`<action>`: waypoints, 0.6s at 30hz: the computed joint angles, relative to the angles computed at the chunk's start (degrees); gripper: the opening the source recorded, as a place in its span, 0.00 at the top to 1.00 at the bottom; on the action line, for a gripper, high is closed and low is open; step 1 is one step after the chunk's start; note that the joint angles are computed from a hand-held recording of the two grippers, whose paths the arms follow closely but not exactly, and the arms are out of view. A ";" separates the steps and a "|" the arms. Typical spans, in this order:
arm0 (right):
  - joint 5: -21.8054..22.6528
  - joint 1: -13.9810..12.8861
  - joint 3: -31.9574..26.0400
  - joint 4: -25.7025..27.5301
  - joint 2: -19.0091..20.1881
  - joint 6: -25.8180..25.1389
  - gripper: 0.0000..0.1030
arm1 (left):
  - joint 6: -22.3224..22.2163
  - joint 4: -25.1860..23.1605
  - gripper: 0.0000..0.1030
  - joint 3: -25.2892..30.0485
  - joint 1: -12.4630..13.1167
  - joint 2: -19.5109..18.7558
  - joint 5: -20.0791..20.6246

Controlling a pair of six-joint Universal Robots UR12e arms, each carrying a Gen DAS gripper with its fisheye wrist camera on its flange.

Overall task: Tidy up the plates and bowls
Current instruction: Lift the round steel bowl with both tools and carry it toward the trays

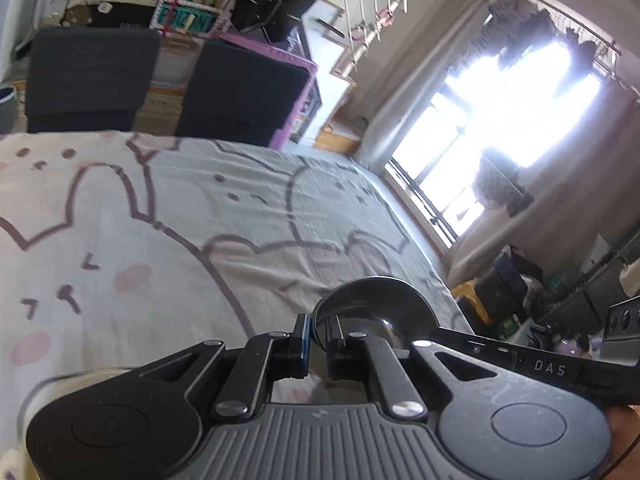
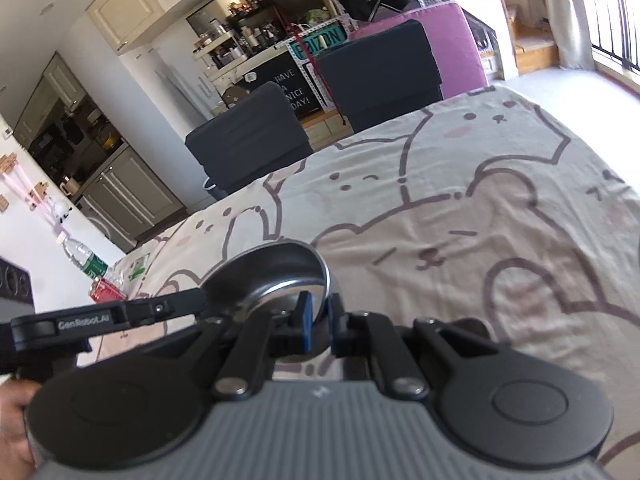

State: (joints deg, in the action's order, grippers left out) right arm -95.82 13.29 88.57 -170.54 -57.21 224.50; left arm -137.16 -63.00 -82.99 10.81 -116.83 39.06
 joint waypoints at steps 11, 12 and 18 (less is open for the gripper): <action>0.77 -0.69 6.20 2.61 -4.11 0.06 0.87 | 5.70 -2.23 0.92 -1.62 -2.88 0.59 5.30; 0.91 -0.75 6.61 3.07 -4.39 0.04 0.87 | 5.93 -2.36 0.92 -1.67 -3.16 0.52 5.77; 1.84 -1.18 8.07 5.07 -5.33 -0.56 0.85 | 7.07 -2.26 0.92 -2.21 -4.52 0.41 8.29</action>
